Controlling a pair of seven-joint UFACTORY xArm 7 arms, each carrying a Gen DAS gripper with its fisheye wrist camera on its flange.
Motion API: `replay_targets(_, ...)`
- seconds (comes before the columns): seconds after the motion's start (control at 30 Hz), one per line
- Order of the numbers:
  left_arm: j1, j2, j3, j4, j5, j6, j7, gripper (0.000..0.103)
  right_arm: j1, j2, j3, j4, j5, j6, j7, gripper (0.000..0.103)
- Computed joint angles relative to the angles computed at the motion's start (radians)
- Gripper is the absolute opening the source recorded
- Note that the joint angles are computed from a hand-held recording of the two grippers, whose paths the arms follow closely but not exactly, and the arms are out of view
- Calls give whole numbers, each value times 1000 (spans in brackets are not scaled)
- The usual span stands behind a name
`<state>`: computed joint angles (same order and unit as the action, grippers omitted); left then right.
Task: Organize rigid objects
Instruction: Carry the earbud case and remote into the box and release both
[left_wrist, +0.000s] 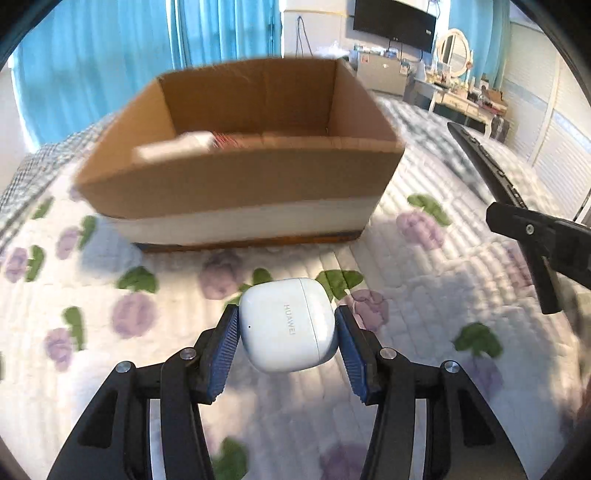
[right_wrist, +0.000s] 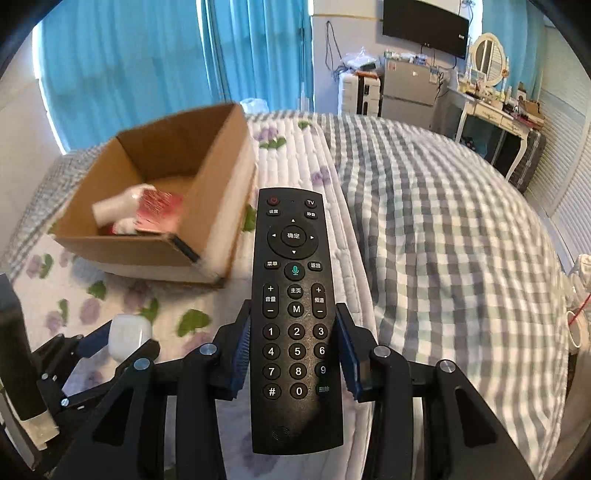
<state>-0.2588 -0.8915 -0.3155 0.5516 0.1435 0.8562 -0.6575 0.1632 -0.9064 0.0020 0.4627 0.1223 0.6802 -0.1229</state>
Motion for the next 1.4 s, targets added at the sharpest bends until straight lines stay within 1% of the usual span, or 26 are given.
replay_targets(0.03,-12,-39,18,9,3,22,23,53,-2,-25,15,7,-5,18,10,41)
replay_targets(0.13,-4,-99,42,51,23,75,88,53,9,-81,48,50,-17,76,37,41)
replay_targets(0.2,9,-104,63,99,21,102,115,53,19,-99,71,90,-26,105,52,40)
replay_targets(0.23,33,-69,52,139,12,92,122,53,26,-103,83,117,-29,120,59,41)
replay_targets(0.3,46,-73,67,168,15,100,162,53,38,-104,95,156,-32,134,70,41)
replay_targets(0.37,67,-95,77,190,29,126,204,53,54,-101,108,197,-32,142,79,41)
replay_targets(0.47,106,-108,93,218,42,131,253,53,74,-69,122,258,-26,134,91,41)
replay_targets(0.6,163,-80,111,250,53,93,294,53,96,18,129,330,-17,95,97,41)
replay_targets(0.7,208,-17,123,278,59,36,304,53,99,103,138,384,-20,47,103,41)
replay_targets(0.87,258,138,124,322,82,-90,313,53,107,250,134,463,-24,-37,101,41)
replay_targets(1.0,287,277,104,352,113,-181,284,53,111,372,121,508,-22,-108,90,41)
replay_targets(1.1,293,372,98,367,141,-228,255,53,121,459,106,525,-7,-164,73,41)
replay_targets(1.2,288,451,90,378,178,-248,221,53,130,519,86,525,15,-206,43,40)
replay_targets(1.3,268,508,106,392,200,-269,208,53,135,563,79,523,32,-240,14,41)
replay_targets(1.4,247,548,119,411,216,-264,200,53,142,588,71,518,55,-262,-17,41)
